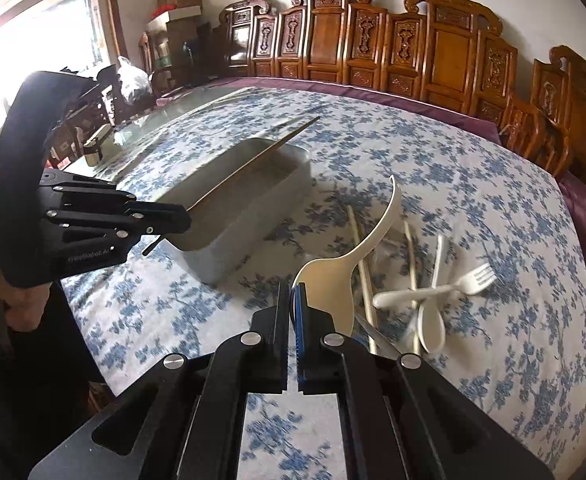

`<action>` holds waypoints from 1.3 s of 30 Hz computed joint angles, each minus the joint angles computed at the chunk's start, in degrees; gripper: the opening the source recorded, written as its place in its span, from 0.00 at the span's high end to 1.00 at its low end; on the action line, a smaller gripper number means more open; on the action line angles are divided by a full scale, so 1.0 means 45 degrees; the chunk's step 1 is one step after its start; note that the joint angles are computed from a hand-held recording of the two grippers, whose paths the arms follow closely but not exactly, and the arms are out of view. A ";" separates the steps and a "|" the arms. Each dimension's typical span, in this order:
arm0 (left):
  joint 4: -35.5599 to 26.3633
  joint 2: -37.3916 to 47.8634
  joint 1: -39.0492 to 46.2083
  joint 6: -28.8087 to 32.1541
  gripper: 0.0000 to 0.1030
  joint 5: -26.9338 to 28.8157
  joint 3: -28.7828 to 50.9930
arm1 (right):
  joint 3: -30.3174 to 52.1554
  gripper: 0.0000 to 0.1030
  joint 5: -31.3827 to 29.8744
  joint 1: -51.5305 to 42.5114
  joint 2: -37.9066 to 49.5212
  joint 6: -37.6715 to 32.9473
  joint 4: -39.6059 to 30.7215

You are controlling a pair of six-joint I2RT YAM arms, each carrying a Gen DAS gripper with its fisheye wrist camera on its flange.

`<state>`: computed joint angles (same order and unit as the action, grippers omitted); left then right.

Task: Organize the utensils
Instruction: 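Drop the chopstick into the grey tray with the left tool while the right tool drops the white spoon in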

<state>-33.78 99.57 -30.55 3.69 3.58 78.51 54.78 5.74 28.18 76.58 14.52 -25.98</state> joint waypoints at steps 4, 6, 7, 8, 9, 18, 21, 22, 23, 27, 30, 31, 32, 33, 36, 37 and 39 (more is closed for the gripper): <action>-0.0604 0.0394 0.0803 0.0430 0.96 0.0330 0.0449 | 0.0655 0.97 0.0057 0.0373 0.0618 -0.0055 0.0030; -0.0845 0.0655 0.1085 0.0602 0.96 0.0428 0.0649 | 0.0954 0.97 0.0017 0.0464 0.0923 -0.0054 0.0071; -0.1019 0.0855 0.1230 0.0698 0.96 0.0488 0.0838 | 0.1114 0.97 -0.0009 0.0515 0.1099 -0.0036 0.0103; -0.1124 0.1005 0.1343 0.0783 0.96 0.0533 0.0956 | 0.1235 0.97 -0.0021 0.0573 0.1250 -0.0013 0.0142; -0.1182 0.1142 0.1445 0.0864 0.96 0.0551 0.1051 | 0.1341 0.97 -0.0013 0.0645 0.1380 0.0009 0.0167; -0.1604 0.2181 0.1794 0.0975 0.96 0.0586 0.2125 | 0.2184 0.97 -0.0102 0.0902 0.2137 0.0026 0.0120; -0.1585 0.2345 0.1963 0.0835 0.96 0.0815 0.2357 | 0.2266 0.97 -0.0059 0.0977 0.2178 0.0100 0.0082; -0.1517 0.2341 0.2002 0.0778 0.96 0.0837 0.2360 | 0.2313 0.97 -0.0089 0.0952 0.2222 0.0084 0.0072; -0.1431 0.2323 0.2068 0.0730 0.95 0.0888 0.2360 | 0.2388 0.97 -0.0092 0.0966 0.2277 0.0082 0.0042; -0.0998 0.2103 0.2319 0.0720 0.94 0.1076 0.2164 | 0.2662 0.97 -0.0172 0.0955 0.2550 0.0095 0.0013; -0.0770 0.1963 0.2592 0.0623 0.90 0.1341 0.2110 | 0.2924 0.97 -0.0296 0.0949 0.2842 0.0105 0.0093; -0.0712 0.1933 0.2658 0.0609 0.90 0.1368 0.2116 | 0.3073 0.97 -0.0333 0.0965 0.2987 0.0115 0.0112; -0.0573 0.1860 0.2771 0.0570 0.89 0.1392 0.2083 | 0.3177 0.97 -0.0393 0.0971 0.3105 0.0117 0.0151; -0.0500 0.1816 0.2847 0.0545 0.87 0.1407 0.2088 | 0.3347 0.97 -0.0487 0.0986 0.3290 0.0117 0.0210; -0.0207 0.1677 0.3073 0.0570 0.82 0.1360 0.2014 | 0.3912 0.97 -0.0664 0.1082 0.3942 0.0098 0.0319; -0.0174 0.1681 0.3123 0.0587 0.82 0.1342 0.2029 | 0.4141 0.97 -0.0734 0.1118 0.4209 0.0087 0.0354; -0.0123 0.1718 0.3280 0.0597 0.81 0.1334 0.2094 | 0.4534 0.97 -0.0842 0.1191 0.4668 0.0072 0.0397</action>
